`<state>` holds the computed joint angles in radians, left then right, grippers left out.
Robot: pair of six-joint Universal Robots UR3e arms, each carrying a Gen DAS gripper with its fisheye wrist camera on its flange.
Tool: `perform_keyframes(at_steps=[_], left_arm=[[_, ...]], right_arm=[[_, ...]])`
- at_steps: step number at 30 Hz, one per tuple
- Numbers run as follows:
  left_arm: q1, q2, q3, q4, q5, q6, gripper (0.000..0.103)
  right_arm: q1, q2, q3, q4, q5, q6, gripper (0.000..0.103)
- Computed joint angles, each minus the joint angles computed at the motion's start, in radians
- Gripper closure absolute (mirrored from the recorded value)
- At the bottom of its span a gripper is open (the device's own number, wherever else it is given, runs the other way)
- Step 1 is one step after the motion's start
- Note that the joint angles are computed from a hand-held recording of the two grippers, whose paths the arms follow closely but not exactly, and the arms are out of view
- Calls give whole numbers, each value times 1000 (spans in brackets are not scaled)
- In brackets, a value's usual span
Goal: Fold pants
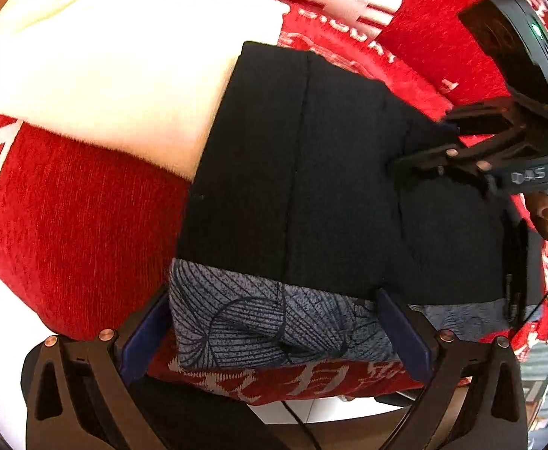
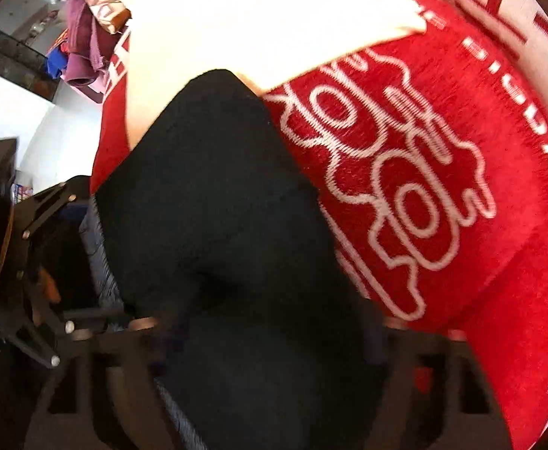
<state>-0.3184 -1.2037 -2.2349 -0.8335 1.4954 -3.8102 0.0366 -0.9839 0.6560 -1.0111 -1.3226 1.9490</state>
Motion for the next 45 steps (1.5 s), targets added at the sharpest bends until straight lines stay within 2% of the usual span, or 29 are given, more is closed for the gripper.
perform_keyframes(at_steps=[1,3,6,7,9,11,13,15,16,18,20,23,27,29,30,32,33,34,36,39,41,42,43,45], left_arm=[[24,40,-31,26,-28,27,0],[83,118,-75,26,-80,76,0],[217,237,-125,-23,-198,207,0],[281,287,-143,-57,-266,275,0],[373,351,-162,-110,-367,389,0],[423,350,-162,-117,-427,468,0],[490,352,-183,-122,-532,549,0],[509,249,-191,-33,-607,566,0],[507,191,-188,6,-635,570,0],[452,87,-124,34,-595,564,0],[396,39,-75,75,-486,555,0],[471,92,-119,27,-589,617,0],[358,-39,-35,75,-527,652,0],[356,-80,-21,90,-553,656,1],[360,-83,-22,93,-564,652,24],[384,-98,6,7,-615,678,60],[378,-110,27,-18,-614,660,68],[340,-129,57,-10,-563,620,70],[290,-161,117,-23,-489,572,71],[296,-166,181,-132,-481,559,72],[285,-166,219,-187,-464,550,72],[281,-151,211,-197,-455,555,72],[264,-153,219,-197,-438,544,72],[277,-117,219,-248,-426,563,72]], right_arm=[[-18,-28,15,6,12,-16,75],[-42,-108,98,-23,34,-54,80],[-64,-230,231,-84,52,-110,83],[-75,-267,259,-88,61,-133,83],[-99,-306,255,-59,82,-176,83],[-133,-336,226,3,106,-225,83],[-159,-352,190,65,129,-264,83],[-185,-360,168,110,144,-304,83],[-174,-361,179,97,146,-287,83],[-158,-347,180,79,143,-255,83],[-167,-350,176,83,147,-264,83],[-193,-364,165,130,171,-307,83],[-211,-359,156,166,182,-330,84],[-205,-361,172,139,183,-305,84],[-196,-370,203,96,177,-281,84],[-173,-369,244,20,156,-217,83],[-151,-354,248,-18,137,-161,77],[-138,-353,267,-62,125,-121,67],[-118,-364,299,-148,107,-60,54],[-133,-405,355,-272,78,8,23],[-146,-487,517,-494,-36,56,22],[-159,-504,563,-554,-88,80,22],[-199,-514,589,-563,-122,110,22],[-282,-545,625,-524,-106,125,22]])
